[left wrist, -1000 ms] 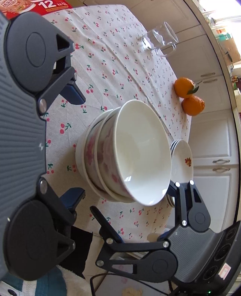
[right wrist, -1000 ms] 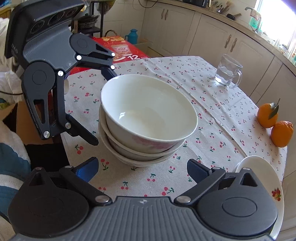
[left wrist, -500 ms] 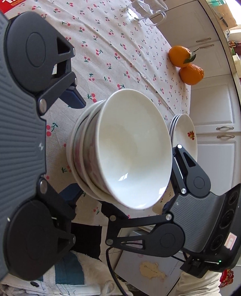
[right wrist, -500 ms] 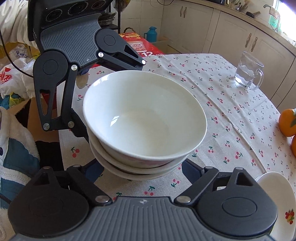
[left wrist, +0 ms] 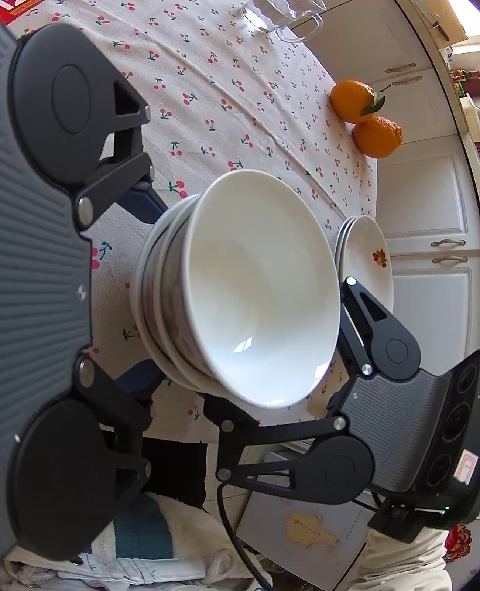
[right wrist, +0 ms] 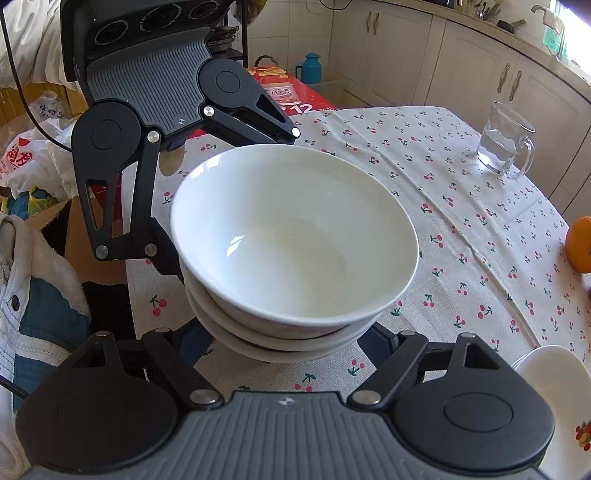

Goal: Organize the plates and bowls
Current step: 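Grip the three-bowl stack from opposite sides with both grippers, then lift the bowl stack with both grippers and lower it onto the plate stack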

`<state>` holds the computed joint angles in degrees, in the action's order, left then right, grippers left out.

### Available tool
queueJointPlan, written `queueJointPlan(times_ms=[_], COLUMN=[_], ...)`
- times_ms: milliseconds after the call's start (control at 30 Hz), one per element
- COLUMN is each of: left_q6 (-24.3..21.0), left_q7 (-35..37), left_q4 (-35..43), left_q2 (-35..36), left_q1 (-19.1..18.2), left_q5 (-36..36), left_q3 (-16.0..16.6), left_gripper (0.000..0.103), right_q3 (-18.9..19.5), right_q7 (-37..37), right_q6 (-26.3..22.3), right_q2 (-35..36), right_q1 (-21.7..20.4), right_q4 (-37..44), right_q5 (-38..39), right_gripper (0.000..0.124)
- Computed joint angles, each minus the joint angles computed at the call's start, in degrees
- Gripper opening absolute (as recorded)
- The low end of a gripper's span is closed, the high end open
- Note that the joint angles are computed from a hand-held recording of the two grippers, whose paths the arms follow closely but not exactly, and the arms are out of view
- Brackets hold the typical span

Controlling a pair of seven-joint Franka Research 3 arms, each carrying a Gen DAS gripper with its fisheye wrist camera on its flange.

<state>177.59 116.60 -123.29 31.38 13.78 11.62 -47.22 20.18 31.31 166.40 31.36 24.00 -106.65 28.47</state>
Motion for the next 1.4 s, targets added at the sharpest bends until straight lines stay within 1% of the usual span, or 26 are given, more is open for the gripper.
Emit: queueJointPlan(times_ms=[100,200,333,500,567,667,833,1033,1167,1333,1400], left_q6=[0.08,-0.78,-1.03,-2.02,-3.6,-5.0,-7.37,-12.98,-16.13,-20.28,-21.25], left_q7=[-0.53,-0.83,-0.96,-0.21,0.04,1.41,4.67,9.83,12.12,13.72,14.24], left_q4=[0.06,0.44,1.56,5.41,8.09,12.61,21.84,36.79,45.58,53.81,55.1], left_q2=[-0.36,-0.6,-0.99,0.04,1.09,3.39,7.93,15.64,20.29,24.51,25.08], left_q1=[-0.86,-1.16,-2.61,-4.99,-6.38,-9.25,-15.64,-23.44,-28.06,-32.08,-32.86], left_q5=[0.02,-0.35,-1.08,-2.15,-3.05,-4.21,-4.78,-6.04,-7.64,-10.52,-11.63], left_q3=[0.73,0.66,1.24,1.6,1.91,3.07,6.71,10.78,13.64,16.38,17.09], left_gripper=[0.08,0.08,0.08,0.08,0.08,0.08,0.08,0.08,0.08,0.08,0.08], right_q3=[0.11,0.33,0.64,0.49,0.45,-0.04,-2.83,-5.3,-6.13,-6.43,-6.2], right_q7=[-0.09,-0.36,-1.61,-3.73,-5.09,-7.42,-8.97,-9.0,-8.41,-7.31,-7.3], right_q6=[-0.07,-1.08,-1.77,-1.75,-1.9,-2.19,-2.32,-1.16,-0.45,-0.89,-0.89], right_q2=[-0.06,-0.3,-1.49,-4.74,-6.19,-7.98,-9.91,-11.02,-9.9,-7.98,-7.42], right_q1=[-0.1,-0.62,-1.45,-2.78,-3.67,-4.9,-5.59,-6.82,-8.12,-9.84,-10.47], right_q4=[-0.02,0.05,-0.72,-2.98,-3.92,-5.09,-6.33,-7.43,-6.78,-5.55,-5.3], right_q5=[0.23,0.74,2.06,4.14,5.48,7.54,8.77,9.24,9.58,9.25,9.35], right_gripper=[0.087,0.087,0.087,0.087,0.087,0.087,0.087,0.087,0.087,0.087,0.087])
